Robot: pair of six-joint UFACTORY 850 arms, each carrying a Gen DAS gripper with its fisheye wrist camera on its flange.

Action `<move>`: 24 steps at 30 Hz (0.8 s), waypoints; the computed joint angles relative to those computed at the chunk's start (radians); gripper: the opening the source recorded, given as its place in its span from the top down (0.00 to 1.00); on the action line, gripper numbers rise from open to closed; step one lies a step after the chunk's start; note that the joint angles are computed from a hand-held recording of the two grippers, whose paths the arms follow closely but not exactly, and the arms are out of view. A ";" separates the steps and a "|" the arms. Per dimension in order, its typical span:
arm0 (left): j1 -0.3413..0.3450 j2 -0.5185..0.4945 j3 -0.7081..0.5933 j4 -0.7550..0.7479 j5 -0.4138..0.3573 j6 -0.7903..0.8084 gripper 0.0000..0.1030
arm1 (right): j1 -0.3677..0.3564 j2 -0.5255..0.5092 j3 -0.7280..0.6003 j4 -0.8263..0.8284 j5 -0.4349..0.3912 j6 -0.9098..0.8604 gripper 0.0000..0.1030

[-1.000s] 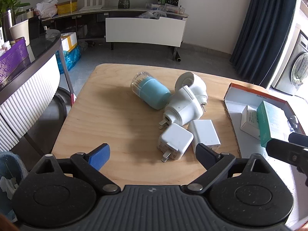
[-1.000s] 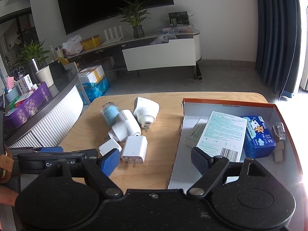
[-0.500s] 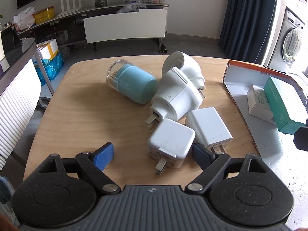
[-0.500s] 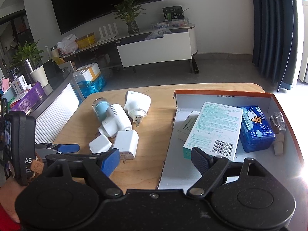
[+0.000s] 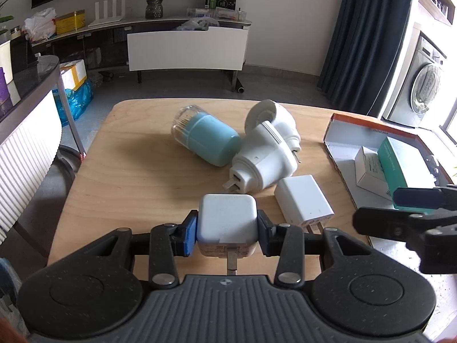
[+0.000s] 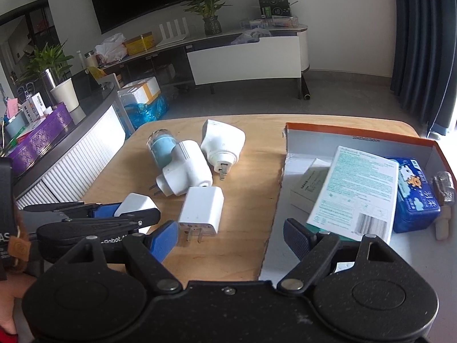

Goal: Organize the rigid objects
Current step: 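Grasp white square charger with left tool while right tool grasps white rectangular charger, then carry both held white chargers over the orange-rimmed lid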

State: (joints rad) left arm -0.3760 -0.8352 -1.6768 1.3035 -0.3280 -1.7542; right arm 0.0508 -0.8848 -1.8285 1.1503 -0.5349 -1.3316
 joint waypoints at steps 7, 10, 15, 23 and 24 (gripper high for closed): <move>0.006 0.042 0.060 0.077 -0.035 -0.118 0.59 | 0.066 -0.113 -0.171 -0.184 -0.008 0.159 0.15; 0.010 0.047 0.069 0.073 -0.040 -0.140 0.59 | 0.090 -0.168 -0.249 -0.309 -0.005 0.289 0.34; 0.014 0.054 0.079 0.106 -0.033 -0.185 0.59 | 0.108 -0.172 -0.237 -0.352 0.049 0.309 0.51; -0.001 0.081 0.106 0.181 -0.048 -0.273 0.59 | 0.083 -0.071 -0.086 -0.151 0.081 0.109 0.51; -0.004 0.084 0.106 0.183 -0.050 -0.275 0.59 | 0.078 -0.052 -0.060 -0.111 0.079 0.068 0.51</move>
State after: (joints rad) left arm -0.3800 -0.7513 -1.5705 1.4866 -0.3781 -2.0290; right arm 0.1285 -0.9364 -1.8883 1.0396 -0.4559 -1.2638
